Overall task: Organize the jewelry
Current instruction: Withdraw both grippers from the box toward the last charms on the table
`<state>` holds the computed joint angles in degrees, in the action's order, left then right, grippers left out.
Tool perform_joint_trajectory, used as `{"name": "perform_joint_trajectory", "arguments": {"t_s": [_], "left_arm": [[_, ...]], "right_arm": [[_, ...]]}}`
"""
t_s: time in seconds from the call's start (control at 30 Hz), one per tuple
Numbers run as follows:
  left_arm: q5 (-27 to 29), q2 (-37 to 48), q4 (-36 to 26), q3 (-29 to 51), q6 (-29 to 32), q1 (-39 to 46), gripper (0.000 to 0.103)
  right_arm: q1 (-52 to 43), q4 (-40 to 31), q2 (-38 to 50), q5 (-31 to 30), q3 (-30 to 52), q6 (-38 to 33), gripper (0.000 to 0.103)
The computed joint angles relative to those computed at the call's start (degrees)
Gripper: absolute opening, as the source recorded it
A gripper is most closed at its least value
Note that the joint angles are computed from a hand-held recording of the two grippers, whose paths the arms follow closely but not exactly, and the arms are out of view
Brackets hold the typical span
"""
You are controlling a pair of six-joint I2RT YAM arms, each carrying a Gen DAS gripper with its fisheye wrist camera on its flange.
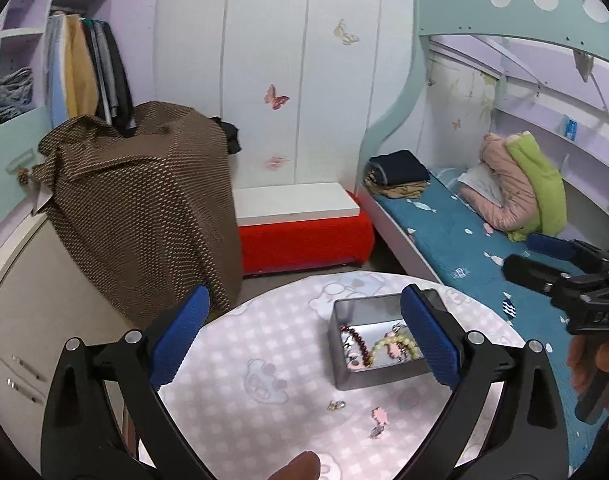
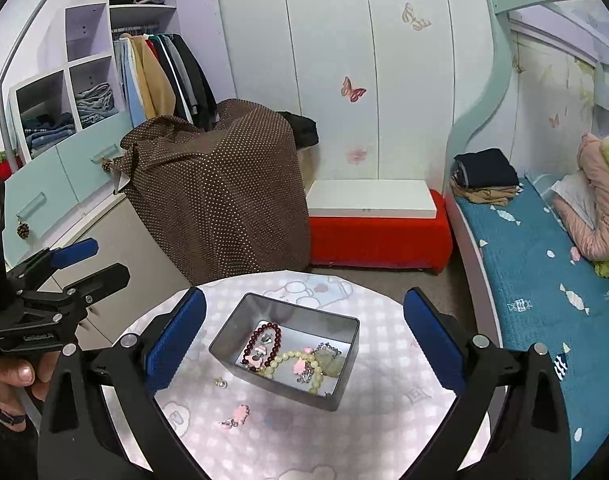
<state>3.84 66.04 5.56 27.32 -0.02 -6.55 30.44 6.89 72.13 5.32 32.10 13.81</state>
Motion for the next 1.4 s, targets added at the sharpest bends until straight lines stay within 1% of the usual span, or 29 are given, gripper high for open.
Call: {"name": "perform_joint_trajectory", "arguments": {"t_s": [0.1, 0.2, 0.3, 0.37, 0.43, 0.5, 0.7, 0.83, 0.9, 1.03, 1.23, 1.3, 1.4], "left_arm": [[-0.8, -2.2, 0.2, -2.6, -0.8, 1.0, 0.096], [-0.3, -3.8, 0.5, -5.0, -1.0, 2.7, 0.096], [-1.4, -5.4, 1.4, -8.0, -1.4, 3.8, 0.096], [-2.2, -5.1, 2.8, -10.0, -1.1, 4.5, 0.096], [-2.9, -3.0, 5.1, -11.8, -0.5, 4.9, 0.096], [-3.5, 0.2, 7.7, -13.0, 0.0, 4.7, 0.096], [-6.0, 15.4, 21.0, -15.6, 0.4, 1.6, 0.096], [-8.3, 23.4, 26.8, -14.9, -0.9, -1.7, 0.096], [-8.9, 26.7, 28.6, -14.0, -1.4, -3.0, 0.096], [-9.9, 33.0, 30.4, -10.8, -1.4, -5.0, 0.096], [-10.8, 43.3, 31.3, -4.8, -0.5, -6.8, 0.096], [-10.7, 45.3, 30.8, -3.1, -0.4, -6.9, 0.096], [-9.1, 47.8, 28.0, 0.3, -0.3, -6.4, 0.095]], "right_arm": [[2.7, -0.5, -2.5, 3.6, -1.9, 1.4, 0.095], [5.4, -0.9, -4.0, 7.4, -3.5, 2.5, 0.095], [7.7, -0.7, -5.0, 10.0, -5.5, 4.2, 0.095], [9.5, -0.7, -4.9, 11.9, -6.7, 5.3, 0.095], [11.8, -0.4, -3.9, 14.0, -8.1, 6.7, 0.095], [13.5, 0.6, -2.0, 14.6, -9.6, 8.2, 0.095], [14.1, 5.3, 4.6, 12.0, -13.0, 12.7, 0.095], [15.4, 7.5, 8.6, 11.9, -13.5, 14.4, 0.095], [16.0, 8.5, 9.7, 11.8, -14.0, 14.8, 0.095], [15.8, 10.4, 12.0, 10.7, -14.1, 15.4, 0.095], [14.7, 12.5, 15.2, 8.7, -13.8, 15.5, 0.095], [14.5, 13.1, 16.3, 8.2, -13.6, 15.3, 0.095], [14.0, 13.8, 17.8, 7.2, -13.1, 14.9, 0.095]]}}
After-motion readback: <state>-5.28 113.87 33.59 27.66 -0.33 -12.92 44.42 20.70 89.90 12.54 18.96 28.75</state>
